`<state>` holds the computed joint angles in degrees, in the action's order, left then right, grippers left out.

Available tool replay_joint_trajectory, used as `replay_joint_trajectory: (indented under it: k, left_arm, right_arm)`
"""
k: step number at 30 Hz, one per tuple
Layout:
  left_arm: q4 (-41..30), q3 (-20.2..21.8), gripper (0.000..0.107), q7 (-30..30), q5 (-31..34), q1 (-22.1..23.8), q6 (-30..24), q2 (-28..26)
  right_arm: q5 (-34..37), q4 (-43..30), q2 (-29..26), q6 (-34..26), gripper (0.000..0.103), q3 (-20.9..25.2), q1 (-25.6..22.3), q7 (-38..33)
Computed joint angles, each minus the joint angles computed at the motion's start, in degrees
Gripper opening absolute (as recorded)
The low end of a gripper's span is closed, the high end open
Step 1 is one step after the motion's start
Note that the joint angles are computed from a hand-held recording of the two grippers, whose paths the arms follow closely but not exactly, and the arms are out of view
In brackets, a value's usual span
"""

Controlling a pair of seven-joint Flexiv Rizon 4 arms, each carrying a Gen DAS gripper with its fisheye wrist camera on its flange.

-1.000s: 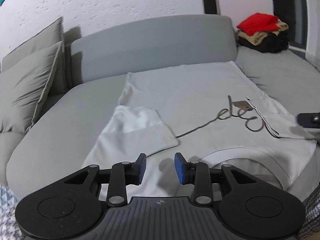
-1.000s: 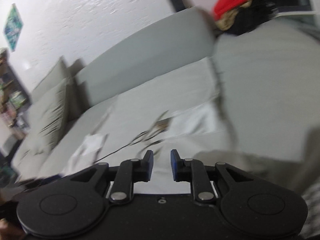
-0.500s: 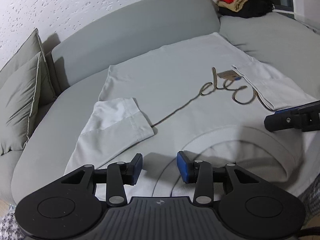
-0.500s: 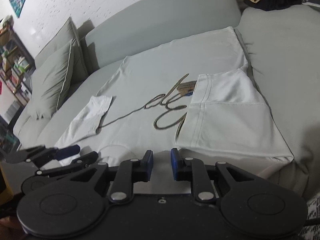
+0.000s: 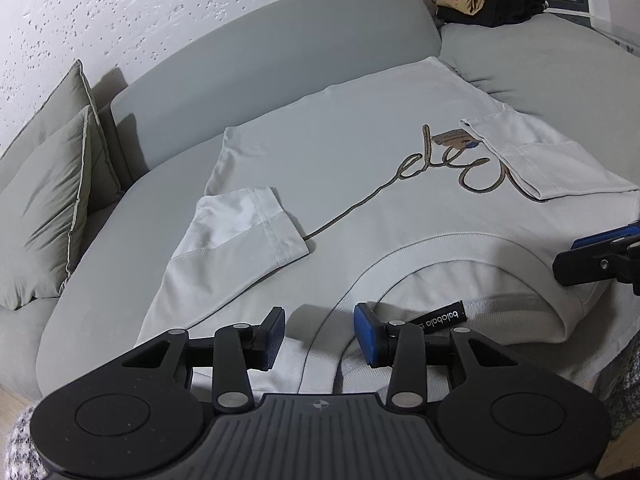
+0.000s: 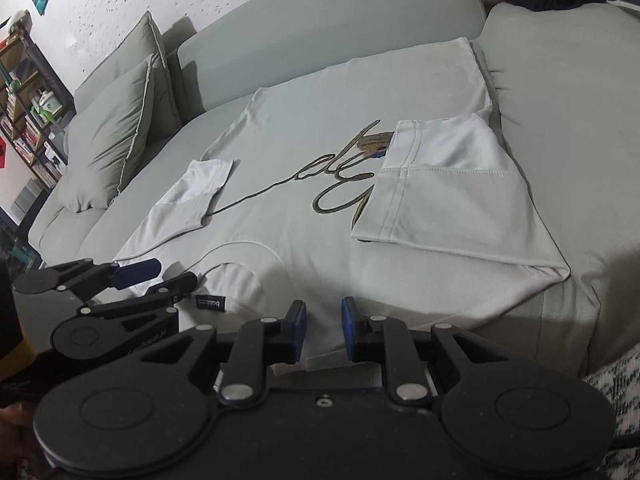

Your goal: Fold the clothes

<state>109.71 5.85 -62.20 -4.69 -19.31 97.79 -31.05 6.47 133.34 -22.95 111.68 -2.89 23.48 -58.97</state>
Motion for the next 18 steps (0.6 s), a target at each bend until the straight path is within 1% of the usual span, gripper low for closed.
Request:
replay_joint_trajectory:
  k: [5,12,18]
  left_arm:
    - [0.1,-1.3,0.038,-0.1,-0.1,1.1,-0.3,0.2]
    - [-0.1,0.2,0.039,-0.1,0.4,-0.1,0.3,-0.2]
    - [-0.2,1.0,0.039,0.1,0.4,-0.9,0.6,-0.3]
  right_arm:
    - [0.0,-0.1,0.0,-0.2,0.019,0.0,0.0,0.1]
    - [-0.7,-0.1,-0.1,-0.1,0.019,1.0,-1.2,0.3]
    - [-0.9,0.0,0.1,-0.4,0.019,1.0,-1.2,0.6]
